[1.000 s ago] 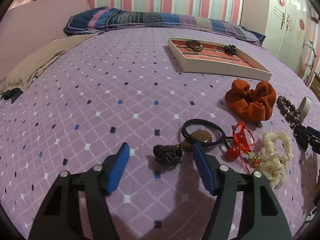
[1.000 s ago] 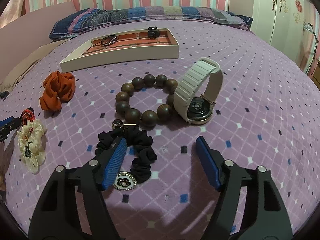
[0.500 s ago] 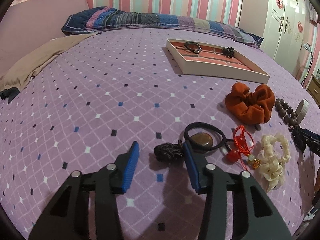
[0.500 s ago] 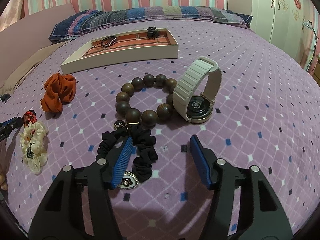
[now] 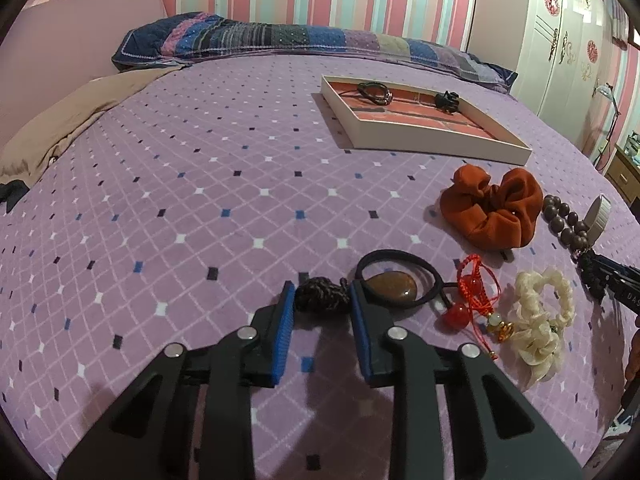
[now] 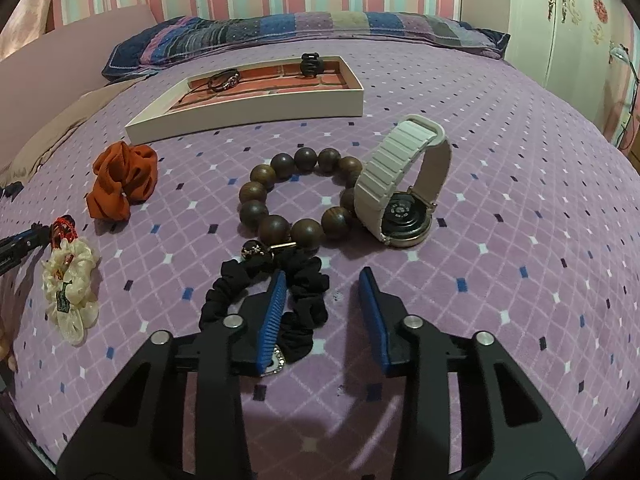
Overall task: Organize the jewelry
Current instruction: 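Grasp black scrunchie with right tool while left tool grasps dark knotted charm, then carry the black scrunchie with right tool while left tool carries charm to tray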
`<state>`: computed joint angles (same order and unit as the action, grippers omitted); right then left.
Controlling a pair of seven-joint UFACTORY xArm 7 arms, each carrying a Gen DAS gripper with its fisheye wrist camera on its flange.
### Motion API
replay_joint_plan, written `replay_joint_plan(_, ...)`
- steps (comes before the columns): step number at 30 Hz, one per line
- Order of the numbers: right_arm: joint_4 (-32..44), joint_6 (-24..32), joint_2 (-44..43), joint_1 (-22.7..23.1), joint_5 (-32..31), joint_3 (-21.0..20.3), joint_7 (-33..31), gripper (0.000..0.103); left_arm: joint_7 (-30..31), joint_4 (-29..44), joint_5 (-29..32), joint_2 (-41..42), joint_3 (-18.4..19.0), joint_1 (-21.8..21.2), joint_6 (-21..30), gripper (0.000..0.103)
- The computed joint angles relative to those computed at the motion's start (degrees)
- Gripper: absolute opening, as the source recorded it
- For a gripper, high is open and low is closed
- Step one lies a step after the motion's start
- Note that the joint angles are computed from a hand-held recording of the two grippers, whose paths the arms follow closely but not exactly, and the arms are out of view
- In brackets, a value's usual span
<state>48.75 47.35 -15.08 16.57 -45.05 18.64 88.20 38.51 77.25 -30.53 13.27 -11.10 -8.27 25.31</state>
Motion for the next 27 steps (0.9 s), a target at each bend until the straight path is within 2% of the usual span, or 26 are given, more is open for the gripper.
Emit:
replay_joint_plan(6,-0.51,-2.26,-0.27,0.08,0.18,-0.40,-0.54,0.022,0.31,-1.14,-0.92,-0.94,-0.07,0.06,-1.26,0.025)
replay_joint_plan(17,-2.80,-6.99,-2.73,-1.42,1.30,0.10,-0.78,0.016,0.64,-5.32,-2.39,-6.73,0.97,-1.06,-5.36,0.025)
replay_joint_plan(27,-1.16,-8.33,-3.51,-3.45,-0.06,1.00,-2.99,0.014,-2.98,-3.59,0.81,-6.92,2.08,-2.56,-4.82,0.025)
